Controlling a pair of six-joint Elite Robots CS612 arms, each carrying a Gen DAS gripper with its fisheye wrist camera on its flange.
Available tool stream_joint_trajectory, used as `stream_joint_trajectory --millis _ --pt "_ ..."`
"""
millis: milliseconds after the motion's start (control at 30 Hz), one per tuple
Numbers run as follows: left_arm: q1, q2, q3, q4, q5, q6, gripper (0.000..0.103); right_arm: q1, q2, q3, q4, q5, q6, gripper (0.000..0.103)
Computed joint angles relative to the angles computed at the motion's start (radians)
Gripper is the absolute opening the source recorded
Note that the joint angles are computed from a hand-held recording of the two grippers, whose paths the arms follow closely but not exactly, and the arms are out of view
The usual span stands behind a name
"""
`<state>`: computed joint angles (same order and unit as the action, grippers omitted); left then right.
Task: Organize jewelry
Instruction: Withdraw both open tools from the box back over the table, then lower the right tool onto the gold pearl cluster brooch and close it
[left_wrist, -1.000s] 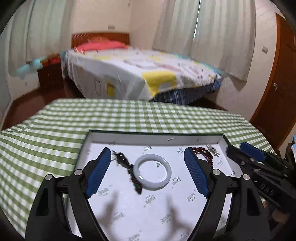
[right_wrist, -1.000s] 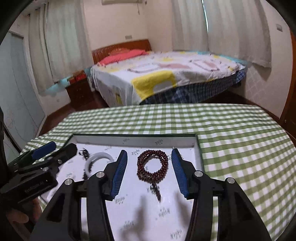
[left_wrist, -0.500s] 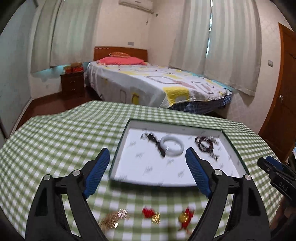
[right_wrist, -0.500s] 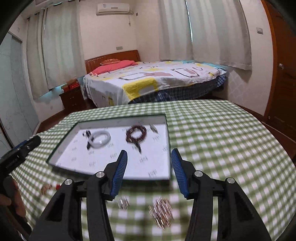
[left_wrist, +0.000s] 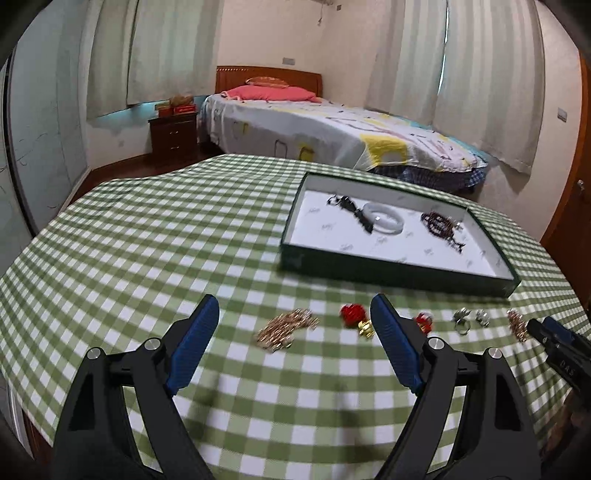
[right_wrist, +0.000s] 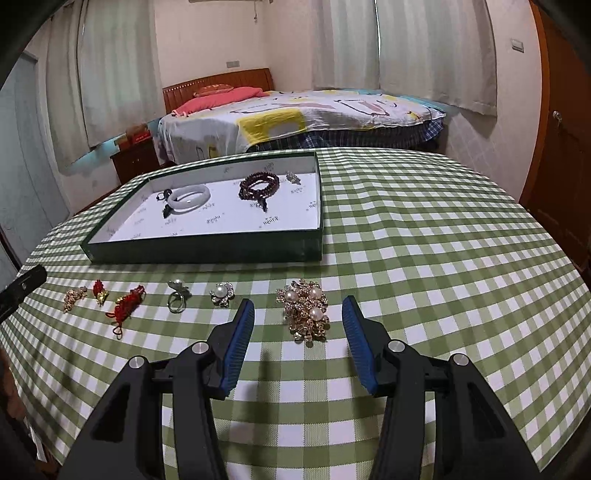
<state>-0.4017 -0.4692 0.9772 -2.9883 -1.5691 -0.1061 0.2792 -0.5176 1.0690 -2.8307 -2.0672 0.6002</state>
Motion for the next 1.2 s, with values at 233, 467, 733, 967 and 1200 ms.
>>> stream_joint_trajectory --millis 233,467,733,967,1200 --pt "0.005 0.005 -0.008 0.026 0.006 -0.015 0.082 -0.013 0.014 -0.042 0.081 0.02 0.018 0.049" --pt "0.008 0.01 -0.018 0.041 -0.005 -0.024 0.082 -0.031 0.026 -0.09 0.223 0.1 0.047 0.048" --pt "0.007 0.013 -0.021 0.055 -0.011 -0.022 0.082 -0.034 0.026 -0.096 0.236 0.101 0.042 0.027" --pt "0.006 0.016 -0.024 0.081 -0.013 -0.013 0.082 -0.026 0.014 -0.065 0.181 0.081 0.021 0.019" --pt "0.005 0.031 -0.06 0.148 -0.004 0.011 0.082 -0.023 -0.004 -0.02 0.133 0.089 0.03 0.019"
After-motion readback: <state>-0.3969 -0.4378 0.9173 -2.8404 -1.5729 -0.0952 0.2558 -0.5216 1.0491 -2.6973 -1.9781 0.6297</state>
